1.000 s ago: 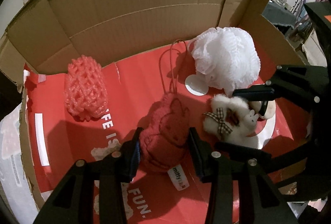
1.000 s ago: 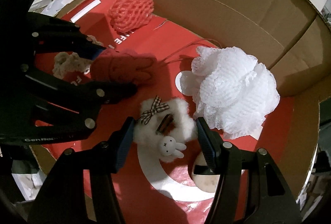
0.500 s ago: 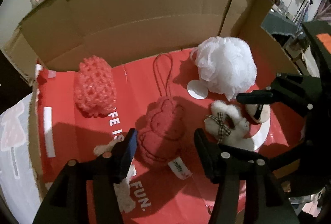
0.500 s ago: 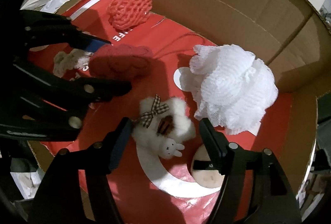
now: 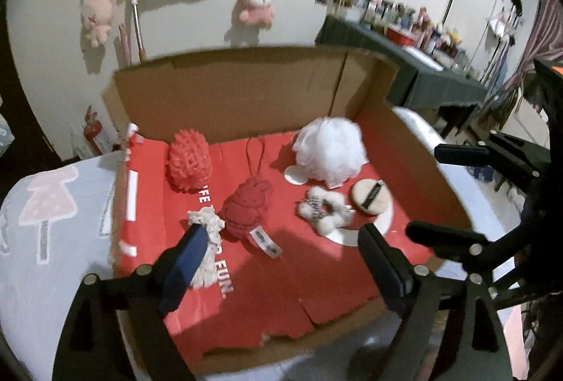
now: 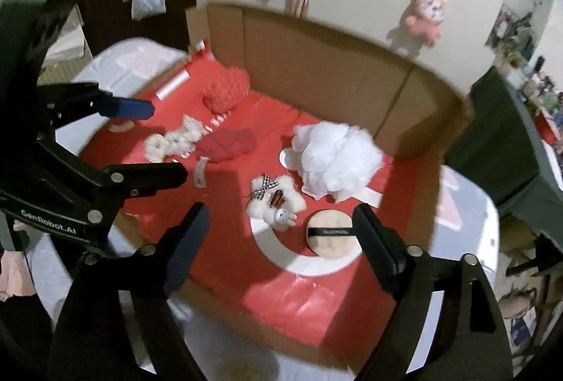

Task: Organize soft objects
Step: 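Withdraw both tools from the box back over the table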

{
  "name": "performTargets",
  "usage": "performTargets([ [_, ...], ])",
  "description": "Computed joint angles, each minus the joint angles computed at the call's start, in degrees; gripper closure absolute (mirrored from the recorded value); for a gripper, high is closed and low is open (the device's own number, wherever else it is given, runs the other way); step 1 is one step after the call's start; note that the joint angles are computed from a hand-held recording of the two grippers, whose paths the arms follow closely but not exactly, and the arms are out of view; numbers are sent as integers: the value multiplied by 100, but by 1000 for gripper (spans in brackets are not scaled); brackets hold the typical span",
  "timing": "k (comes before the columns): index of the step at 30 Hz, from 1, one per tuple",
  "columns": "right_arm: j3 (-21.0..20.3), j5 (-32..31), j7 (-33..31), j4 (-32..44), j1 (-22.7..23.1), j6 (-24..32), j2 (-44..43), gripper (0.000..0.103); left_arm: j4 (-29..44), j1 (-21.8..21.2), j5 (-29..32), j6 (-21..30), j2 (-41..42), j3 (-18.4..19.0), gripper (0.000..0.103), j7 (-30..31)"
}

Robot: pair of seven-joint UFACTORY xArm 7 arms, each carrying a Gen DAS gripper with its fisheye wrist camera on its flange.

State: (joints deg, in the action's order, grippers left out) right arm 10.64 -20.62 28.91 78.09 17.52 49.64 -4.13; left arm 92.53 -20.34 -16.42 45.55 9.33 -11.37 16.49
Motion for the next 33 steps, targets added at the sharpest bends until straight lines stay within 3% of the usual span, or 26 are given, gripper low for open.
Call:
performTargets([
  [9,620,-811,1364,-915,-87,21,-1436,14,-1861,-111,-832,-1287,-1702,122,0,575],
  [15,1648,-1719,2392,-1343,-456,613,-2283,13,-2939,-440,-1297,-1952,-2690,379,0,718],
  [18,2061,-2006,2794,-1556,-542,817,-2657,5,-3499,-558,-1219,-2299,-3163,413,0,444],
  [22,2404,-1912,3263,-1963,-550,809,-3178,4,-4375,-825,-1067,-2921,-3820,455,0,297],
  [26,2899,-1785,3697,-2199,-730,1169,-3514,4,-5045,-1182,-988,-3192,-4291,628,0,80],
  [33,3140,-1269,4558,-2993,-629,1024,-4113,4,-6200,-863,-313,-3862,-4862,130,0,-693],
])
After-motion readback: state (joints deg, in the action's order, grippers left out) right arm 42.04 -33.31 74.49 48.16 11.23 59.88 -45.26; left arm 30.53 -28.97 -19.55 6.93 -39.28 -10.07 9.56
